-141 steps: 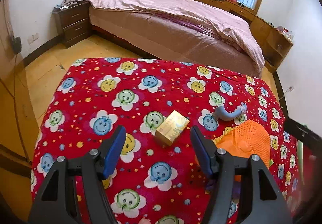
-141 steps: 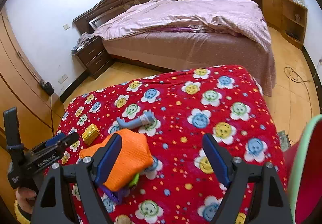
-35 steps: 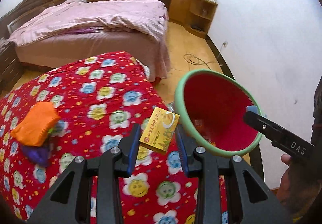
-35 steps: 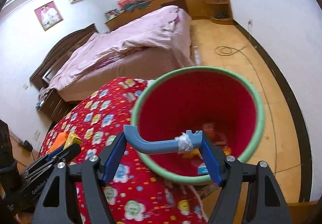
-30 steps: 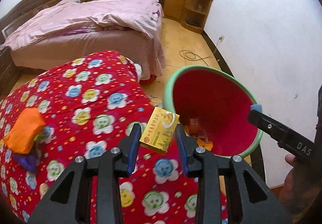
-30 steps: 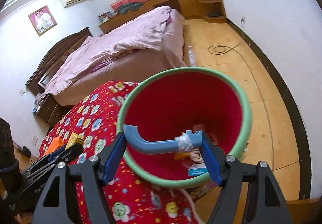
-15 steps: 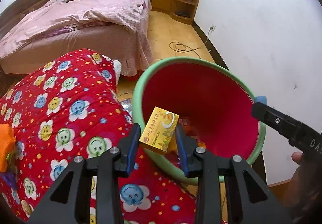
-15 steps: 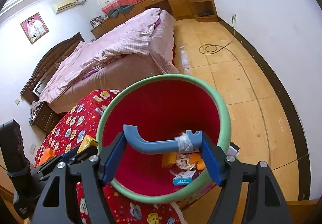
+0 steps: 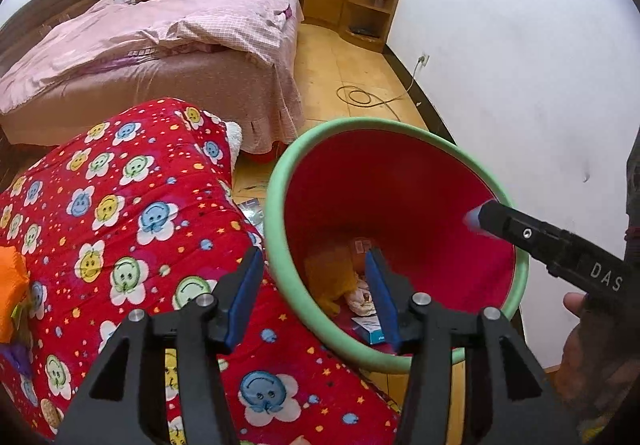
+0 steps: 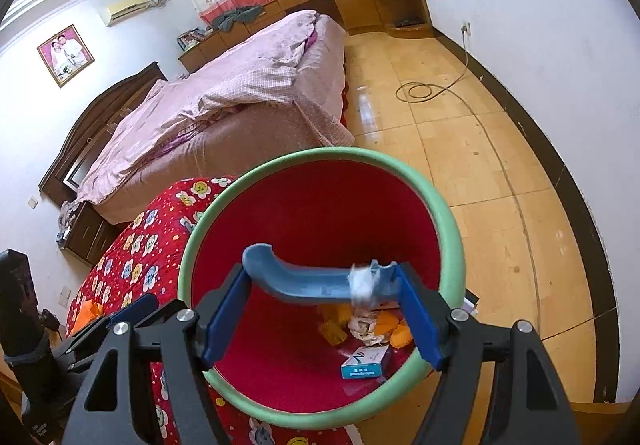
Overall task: Collect trash
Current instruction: 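Open both tools to drop the gold box and tube into the bin, then move both open tools back over the orange and purple bags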
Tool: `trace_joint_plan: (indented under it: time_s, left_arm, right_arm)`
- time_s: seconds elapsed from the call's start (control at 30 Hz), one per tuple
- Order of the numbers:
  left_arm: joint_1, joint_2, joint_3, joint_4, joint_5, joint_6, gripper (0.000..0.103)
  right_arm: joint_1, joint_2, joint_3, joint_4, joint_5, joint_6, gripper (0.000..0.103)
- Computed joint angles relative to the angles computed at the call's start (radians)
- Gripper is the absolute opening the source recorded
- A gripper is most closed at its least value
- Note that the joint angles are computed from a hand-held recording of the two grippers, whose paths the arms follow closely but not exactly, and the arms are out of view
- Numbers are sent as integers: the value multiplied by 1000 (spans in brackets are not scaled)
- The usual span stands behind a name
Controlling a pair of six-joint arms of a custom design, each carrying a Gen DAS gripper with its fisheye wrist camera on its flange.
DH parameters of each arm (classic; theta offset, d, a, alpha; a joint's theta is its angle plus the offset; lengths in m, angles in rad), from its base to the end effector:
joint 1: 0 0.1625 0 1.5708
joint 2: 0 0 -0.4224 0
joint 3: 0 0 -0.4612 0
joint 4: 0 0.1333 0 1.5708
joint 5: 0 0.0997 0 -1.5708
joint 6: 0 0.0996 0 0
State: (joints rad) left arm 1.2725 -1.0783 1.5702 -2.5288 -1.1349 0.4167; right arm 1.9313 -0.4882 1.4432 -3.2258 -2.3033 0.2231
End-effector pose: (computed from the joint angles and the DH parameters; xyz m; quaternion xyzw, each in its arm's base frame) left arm -0.0487 -0.7549 0.2810 0.2856 0.9074 -0.2126 0.2234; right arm 0.3317 -0.6908 -0.0083 -0.0623 -0.8834 0.4034 0.2301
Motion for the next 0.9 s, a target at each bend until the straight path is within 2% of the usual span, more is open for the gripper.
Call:
trace_joint_plan:
  time_s: [0.07,0.47,0.9]
  left_arm:
    - [1,-9,3,3,1,-4,53]
    - [11,-83,31,-10,14,-35,53]
    - [52,-178,56,-53,83,-50,53]
  right_arm:
    - [-1,1,0,0,9,0,84]
    - [29,7,6,-27,17,-8,84]
    - [77,55,-49,4,51,-23,84]
